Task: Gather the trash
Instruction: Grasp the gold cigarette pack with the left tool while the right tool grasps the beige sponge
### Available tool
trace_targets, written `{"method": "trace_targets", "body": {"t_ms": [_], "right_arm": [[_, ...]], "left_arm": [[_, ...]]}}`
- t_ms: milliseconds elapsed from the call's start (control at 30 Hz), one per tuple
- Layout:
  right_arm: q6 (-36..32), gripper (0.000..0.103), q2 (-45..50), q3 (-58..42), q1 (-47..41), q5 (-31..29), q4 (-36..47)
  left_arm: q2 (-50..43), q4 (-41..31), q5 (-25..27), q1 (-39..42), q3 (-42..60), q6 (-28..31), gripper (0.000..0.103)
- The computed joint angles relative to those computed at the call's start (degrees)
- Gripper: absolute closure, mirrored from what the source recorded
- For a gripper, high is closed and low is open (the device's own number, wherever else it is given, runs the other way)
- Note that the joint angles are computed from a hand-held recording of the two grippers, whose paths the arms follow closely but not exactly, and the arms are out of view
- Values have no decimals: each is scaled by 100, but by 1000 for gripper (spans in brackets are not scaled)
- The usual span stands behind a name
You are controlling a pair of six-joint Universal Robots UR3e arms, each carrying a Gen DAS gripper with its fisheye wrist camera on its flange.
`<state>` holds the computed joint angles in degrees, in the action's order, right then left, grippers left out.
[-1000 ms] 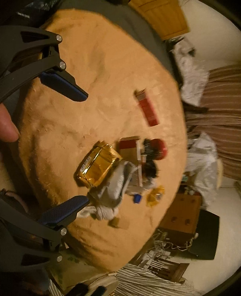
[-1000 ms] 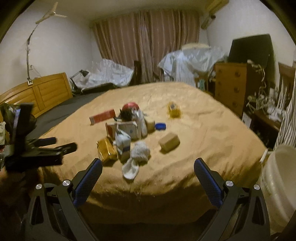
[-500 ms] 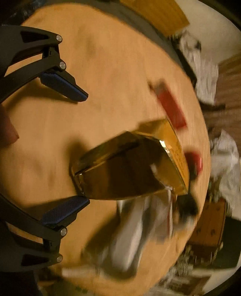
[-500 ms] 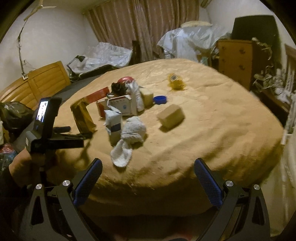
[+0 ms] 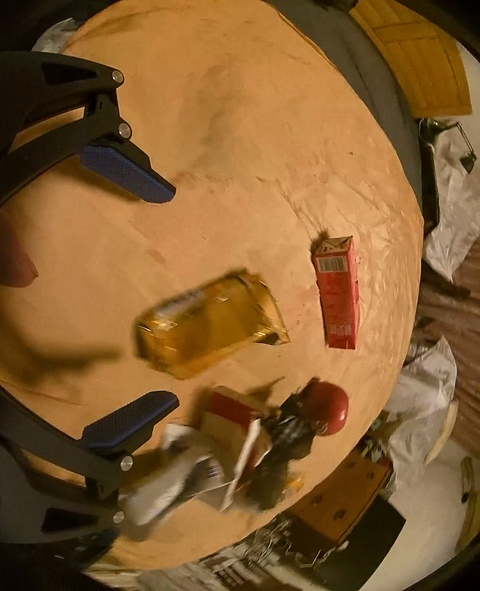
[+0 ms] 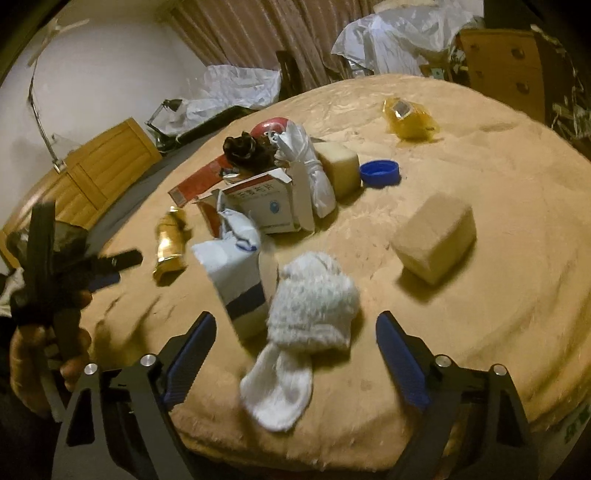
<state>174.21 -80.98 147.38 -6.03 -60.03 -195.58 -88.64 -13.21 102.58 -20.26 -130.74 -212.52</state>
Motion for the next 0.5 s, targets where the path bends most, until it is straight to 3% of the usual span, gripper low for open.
{"method": "trace_targets", "body": {"t_ms": [133,200,267,333,367,433,500], "right_arm": [[139,31,505,-562,544,-735,-92],[69,33,514,-542,551,-771,-132],[6,44,463,-470,502,-746,-157],[-8,56,384,-425,470,-765,-169],[-27,59,359,-400,426,-691,-165],[-91,60,234,-299,405,-629,-217],[-116,60,161,-233,402,-609,-274]], "left_arm": [[-1141,-382,660,-371,1062,-237,5],[-1300,-614,778,-388,1267,-379,5],[-1299,-670,759,-327,1277,-477,6],[-1243,-683,815,-332,1227,-517,32],[-1194,-621,792,-307,1132,-483,37],[-1067,-464,694,-232,922,-316,57],[-912,-285,577,-144,718,-194,61]]}}
